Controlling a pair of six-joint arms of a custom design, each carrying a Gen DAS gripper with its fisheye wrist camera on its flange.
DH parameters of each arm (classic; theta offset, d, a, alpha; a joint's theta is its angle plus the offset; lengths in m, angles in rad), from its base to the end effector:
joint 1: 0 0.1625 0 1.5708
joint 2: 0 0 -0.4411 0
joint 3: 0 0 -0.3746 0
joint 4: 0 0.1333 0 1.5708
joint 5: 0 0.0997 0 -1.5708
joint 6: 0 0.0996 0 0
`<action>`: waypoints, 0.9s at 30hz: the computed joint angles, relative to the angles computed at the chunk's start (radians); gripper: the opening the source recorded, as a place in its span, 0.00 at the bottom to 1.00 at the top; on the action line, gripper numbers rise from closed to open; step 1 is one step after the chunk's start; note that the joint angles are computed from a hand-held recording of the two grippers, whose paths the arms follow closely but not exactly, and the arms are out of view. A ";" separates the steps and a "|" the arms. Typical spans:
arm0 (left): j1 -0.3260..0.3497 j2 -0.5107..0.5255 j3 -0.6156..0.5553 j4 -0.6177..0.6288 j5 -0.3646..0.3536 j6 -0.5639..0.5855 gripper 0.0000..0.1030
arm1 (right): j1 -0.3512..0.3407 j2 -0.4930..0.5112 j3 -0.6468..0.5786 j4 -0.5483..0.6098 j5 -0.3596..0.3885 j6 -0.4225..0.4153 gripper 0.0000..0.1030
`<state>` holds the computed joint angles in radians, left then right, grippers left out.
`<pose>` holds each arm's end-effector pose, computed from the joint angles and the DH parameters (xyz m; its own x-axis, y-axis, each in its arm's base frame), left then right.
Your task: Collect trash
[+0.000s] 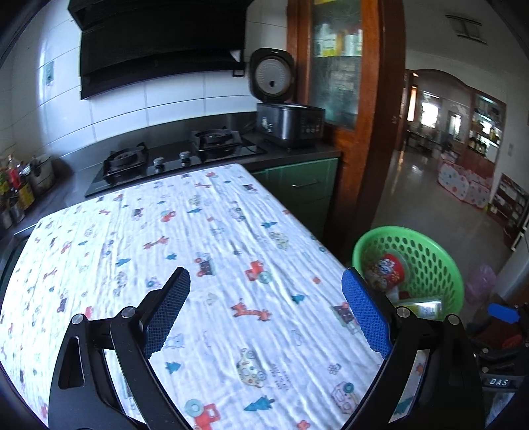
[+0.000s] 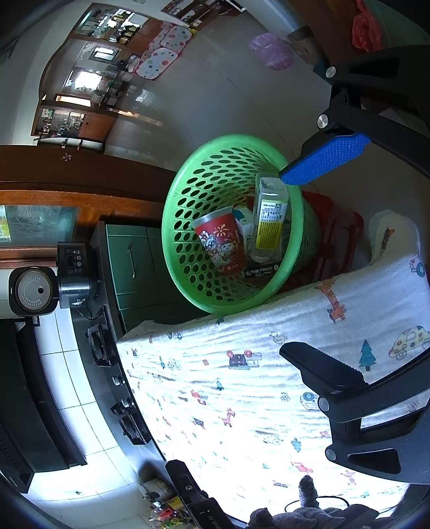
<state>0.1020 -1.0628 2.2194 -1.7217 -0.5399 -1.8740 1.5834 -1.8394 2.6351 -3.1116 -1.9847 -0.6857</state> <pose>-0.3512 -0.2558 0.0934 -0.7080 -0.2267 -0.6689 0.4788 0.5422 -0.6905 0.0968 -0.2790 0.3208 -0.7054 -0.2633 0.6581 -0.5890 0.7342 -0.3376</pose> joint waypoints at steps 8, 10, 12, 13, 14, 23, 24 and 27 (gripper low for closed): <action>-0.034 -0.035 0.002 0.147 -0.050 -0.167 0.90 | 0.027 0.000 0.035 -0.034 -0.008 -0.007 0.90; -0.042 -0.042 0.005 0.170 -0.070 -0.193 0.91 | 0.042 0.007 0.048 -0.059 -0.019 -0.004 0.90; -0.051 -0.050 0.009 0.189 -0.087 -0.213 0.91 | 0.048 0.005 0.054 -0.056 -0.018 0.006 0.90; -0.056 -0.053 0.011 0.203 -0.096 -0.227 0.91 | 0.054 0.004 0.058 -0.054 -0.020 0.016 0.90; -0.061 -0.057 0.014 0.213 -0.107 -0.238 0.91 | 0.060 0.005 0.061 -0.057 -0.024 0.020 0.90; -0.118 -0.072 0.021 0.306 -0.154 -0.304 0.92 | 0.102 0.004 0.095 -0.065 -0.036 0.091 0.90; -0.125 -0.070 0.020 0.319 -0.157 -0.310 0.92 | 0.109 0.004 0.100 -0.073 -0.042 0.095 0.90; -0.149 -0.071 0.021 0.337 -0.163 -0.319 0.93 | 0.134 0.016 0.108 -0.102 -0.075 0.107 0.90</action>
<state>-0.0471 -1.1340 2.2407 -1.3845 -0.7026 -2.1928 1.7177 -1.8237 2.7428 -3.2137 -2.0598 -0.5784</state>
